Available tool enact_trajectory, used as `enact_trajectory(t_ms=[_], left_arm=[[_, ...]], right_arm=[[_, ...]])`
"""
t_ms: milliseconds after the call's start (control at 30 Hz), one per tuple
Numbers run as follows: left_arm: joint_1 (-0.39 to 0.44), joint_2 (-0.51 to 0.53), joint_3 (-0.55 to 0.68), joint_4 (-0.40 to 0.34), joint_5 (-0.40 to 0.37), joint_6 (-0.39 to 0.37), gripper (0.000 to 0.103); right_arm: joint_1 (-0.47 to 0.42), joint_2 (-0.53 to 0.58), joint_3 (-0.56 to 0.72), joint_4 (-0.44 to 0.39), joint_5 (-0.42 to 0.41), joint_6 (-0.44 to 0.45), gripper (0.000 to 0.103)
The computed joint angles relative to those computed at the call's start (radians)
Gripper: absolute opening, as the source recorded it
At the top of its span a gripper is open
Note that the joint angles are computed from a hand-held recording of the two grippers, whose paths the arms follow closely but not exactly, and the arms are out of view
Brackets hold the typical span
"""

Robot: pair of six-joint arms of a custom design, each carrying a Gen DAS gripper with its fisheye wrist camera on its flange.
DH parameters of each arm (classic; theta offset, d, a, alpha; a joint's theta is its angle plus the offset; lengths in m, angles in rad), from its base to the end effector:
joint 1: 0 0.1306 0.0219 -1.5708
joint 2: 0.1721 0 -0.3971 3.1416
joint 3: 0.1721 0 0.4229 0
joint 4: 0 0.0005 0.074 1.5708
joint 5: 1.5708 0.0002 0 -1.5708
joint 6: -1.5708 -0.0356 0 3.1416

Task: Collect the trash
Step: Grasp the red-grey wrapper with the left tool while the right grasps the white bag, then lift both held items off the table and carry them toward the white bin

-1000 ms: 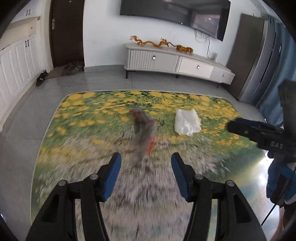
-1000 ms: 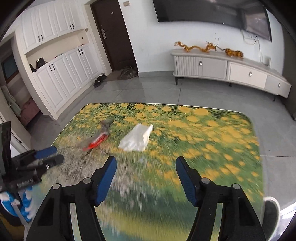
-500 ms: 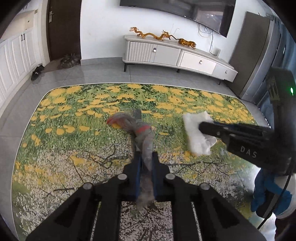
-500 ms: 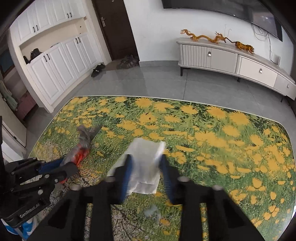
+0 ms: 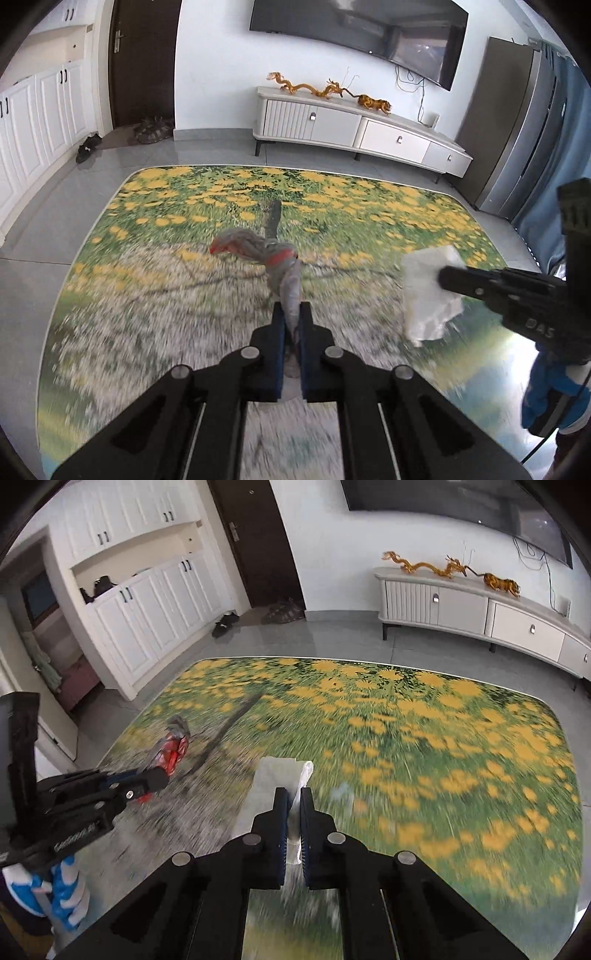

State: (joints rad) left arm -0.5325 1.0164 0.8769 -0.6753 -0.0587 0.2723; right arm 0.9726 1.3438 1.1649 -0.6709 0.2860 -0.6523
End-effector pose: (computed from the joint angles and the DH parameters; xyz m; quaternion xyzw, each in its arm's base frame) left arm 0.3175 -0.1852 0.3604 0.1098 0.9226 -0.1194 0.3501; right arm 0.2833 0.3969 0.3705 -0.0981 0.9223 0.1618 0.3369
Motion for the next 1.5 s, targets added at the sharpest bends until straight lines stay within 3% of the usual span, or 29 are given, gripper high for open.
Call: enact_trajectory(t_ms=[100,433,633,1200,1500], left_arm=[[-0.056,-0.058,-0.015,-0.035,-0.074,0.024,0.005],[-0.360,-0.200,-0.007,-0.177,-0.440,0.149,0.005],[-0.486,-0.227,0.011,-0.237,-0.560,0.184,0.005],[-0.686,-0.157,0.081,-0.298,-0.724,0.243,0.005],[-0.753,-0.094,0.139,-0.386,-0.792,0.300,0.006]], right_arm=[[0.050,-0.070,-0.035,-0.024,0.047,-0.032,0.006],[0.251,-0.267,-0.095,-0.176,0.268,-0.157,0.006],[0.346,-0.332,-0.110,-0.260,0.388,-0.274,0.006],[0.488,-0.474,-0.176,-0.427,0.567,-0.532,0.006],[0.540,-0.523,-0.217,-0.444,0.616,-0.606,0.006]])
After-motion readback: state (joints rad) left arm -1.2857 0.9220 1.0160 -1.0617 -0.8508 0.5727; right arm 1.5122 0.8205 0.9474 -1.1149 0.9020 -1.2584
